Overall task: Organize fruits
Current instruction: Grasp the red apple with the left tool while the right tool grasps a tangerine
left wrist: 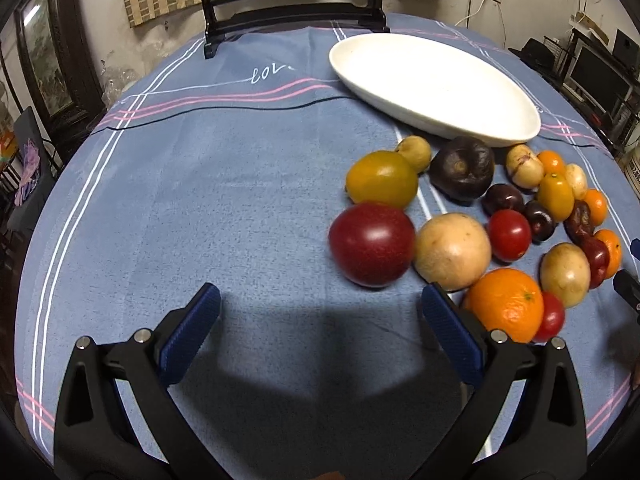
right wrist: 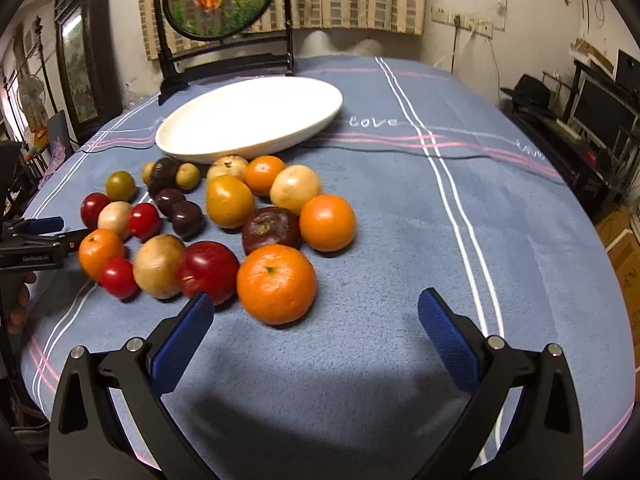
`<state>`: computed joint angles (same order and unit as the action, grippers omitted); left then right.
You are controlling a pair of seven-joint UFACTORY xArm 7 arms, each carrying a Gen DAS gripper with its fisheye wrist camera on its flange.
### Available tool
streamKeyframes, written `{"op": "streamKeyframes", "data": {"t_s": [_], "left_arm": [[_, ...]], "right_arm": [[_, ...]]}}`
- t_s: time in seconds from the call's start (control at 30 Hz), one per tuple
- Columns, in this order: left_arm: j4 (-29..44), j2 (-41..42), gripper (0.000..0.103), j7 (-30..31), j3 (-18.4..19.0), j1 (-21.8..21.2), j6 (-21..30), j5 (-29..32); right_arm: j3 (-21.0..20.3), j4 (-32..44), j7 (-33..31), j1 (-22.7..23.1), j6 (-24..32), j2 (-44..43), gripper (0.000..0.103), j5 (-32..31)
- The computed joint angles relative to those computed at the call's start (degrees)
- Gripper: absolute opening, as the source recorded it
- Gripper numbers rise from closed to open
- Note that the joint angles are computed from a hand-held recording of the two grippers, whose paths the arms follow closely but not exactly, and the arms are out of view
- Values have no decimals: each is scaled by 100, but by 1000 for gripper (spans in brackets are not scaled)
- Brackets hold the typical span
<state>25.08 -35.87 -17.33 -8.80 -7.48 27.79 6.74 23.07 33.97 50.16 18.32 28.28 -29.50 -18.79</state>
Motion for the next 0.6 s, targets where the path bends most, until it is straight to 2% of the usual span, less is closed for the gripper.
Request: {"op": "streamKeyframes", "data": {"t_s": [0.1,0.23,0.37,0.47,0.53,0.6], "left_arm": [[38,123,101,85,83,-10,-28,-28],[139,330,98,105,170,51,-86,-107],[330,540,88,207,114,49,-102,-31],[516,764,85,214,105,41,-156,-26],[550,863,68,391,275,-137,-317,-233],[498,875,41,613,368,-300,-545,-386]], "right_arm": [[-169,73,-310,143,68,152,102,134],[-285,85,-328,161,66,238,102,306],[-473,10,-557,322,-87,240,102,604],[-436,11,-646,318,-102,226,102,657],[-401,29,-671,310,-77,239,102,668],[-434,11,-749,350,-104,225,102,726]]}}
